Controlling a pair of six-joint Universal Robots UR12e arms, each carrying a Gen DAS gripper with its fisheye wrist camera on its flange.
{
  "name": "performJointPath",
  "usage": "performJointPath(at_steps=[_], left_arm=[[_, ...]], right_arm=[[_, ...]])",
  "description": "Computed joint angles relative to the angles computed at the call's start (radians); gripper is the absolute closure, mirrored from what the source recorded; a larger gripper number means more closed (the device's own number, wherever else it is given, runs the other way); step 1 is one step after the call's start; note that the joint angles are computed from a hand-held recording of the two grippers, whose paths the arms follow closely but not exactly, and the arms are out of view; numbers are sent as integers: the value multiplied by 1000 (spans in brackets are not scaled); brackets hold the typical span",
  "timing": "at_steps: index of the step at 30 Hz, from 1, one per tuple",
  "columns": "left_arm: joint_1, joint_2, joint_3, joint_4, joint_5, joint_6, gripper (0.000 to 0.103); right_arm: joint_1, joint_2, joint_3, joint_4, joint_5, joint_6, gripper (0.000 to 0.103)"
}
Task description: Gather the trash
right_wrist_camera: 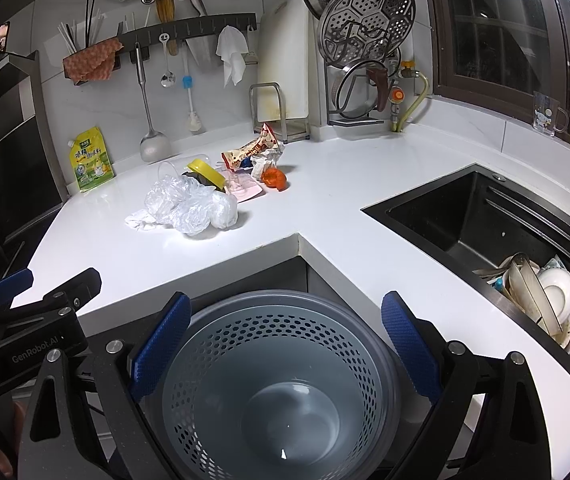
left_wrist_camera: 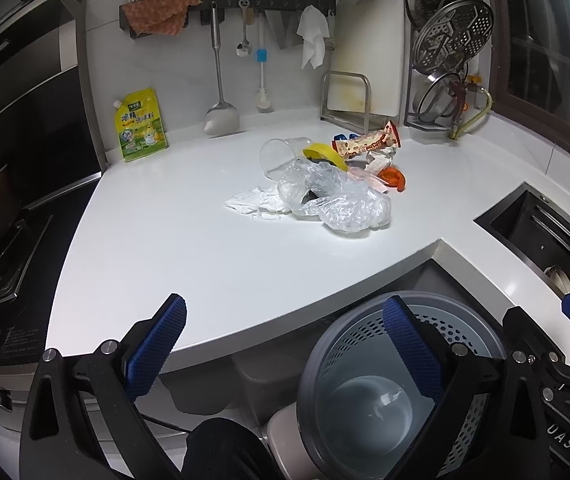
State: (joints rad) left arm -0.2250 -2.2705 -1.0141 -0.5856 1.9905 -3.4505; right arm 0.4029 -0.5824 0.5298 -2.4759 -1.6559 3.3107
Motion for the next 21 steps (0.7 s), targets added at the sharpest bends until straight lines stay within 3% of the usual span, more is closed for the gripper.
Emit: performJointPath(at_steps=[21], left_arm=[[0,0,1,-3,0,-1,6]], right_arm=[[0,1,-5,7,1,1,11]])
